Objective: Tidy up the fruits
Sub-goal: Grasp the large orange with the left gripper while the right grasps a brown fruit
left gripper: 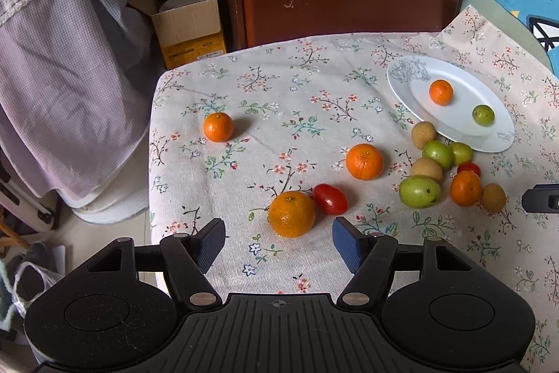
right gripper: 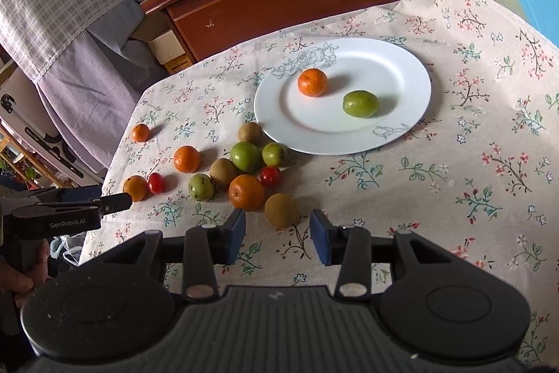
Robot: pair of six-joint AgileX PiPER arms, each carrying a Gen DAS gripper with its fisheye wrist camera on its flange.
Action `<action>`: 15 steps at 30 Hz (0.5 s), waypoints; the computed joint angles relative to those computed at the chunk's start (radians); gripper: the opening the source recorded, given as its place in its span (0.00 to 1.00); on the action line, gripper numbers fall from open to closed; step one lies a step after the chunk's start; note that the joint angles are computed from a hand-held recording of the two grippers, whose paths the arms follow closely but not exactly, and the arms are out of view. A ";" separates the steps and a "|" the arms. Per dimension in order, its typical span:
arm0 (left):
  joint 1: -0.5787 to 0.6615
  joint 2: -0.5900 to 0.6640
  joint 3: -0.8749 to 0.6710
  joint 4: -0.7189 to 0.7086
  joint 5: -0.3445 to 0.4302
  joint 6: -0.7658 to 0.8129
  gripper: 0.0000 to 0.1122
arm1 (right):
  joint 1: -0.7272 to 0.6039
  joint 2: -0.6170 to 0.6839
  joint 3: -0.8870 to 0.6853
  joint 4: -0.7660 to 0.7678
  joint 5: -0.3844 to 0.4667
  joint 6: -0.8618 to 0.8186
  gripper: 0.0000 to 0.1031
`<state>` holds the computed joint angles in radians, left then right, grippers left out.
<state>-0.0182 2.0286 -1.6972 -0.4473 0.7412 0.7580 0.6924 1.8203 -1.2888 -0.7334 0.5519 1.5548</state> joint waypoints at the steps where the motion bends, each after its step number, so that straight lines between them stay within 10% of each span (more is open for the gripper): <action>1: -0.001 0.008 -0.005 -0.002 -0.003 -0.001 0.60 | 0.000 0.006 -0.004 0.002 0.002 -0.003 0.41; 15: -0.014 0.084 -0.072 -0.018 0.014 -0.021 0.58 | -0.012 0.082 -0.071 0.002 0.020 -0.059 0.41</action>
<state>-0.0325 2.1123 -1.7696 -0.4657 0.7547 0.7370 0.6806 1.9023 -1.3597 -0.7318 0.5721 1.4963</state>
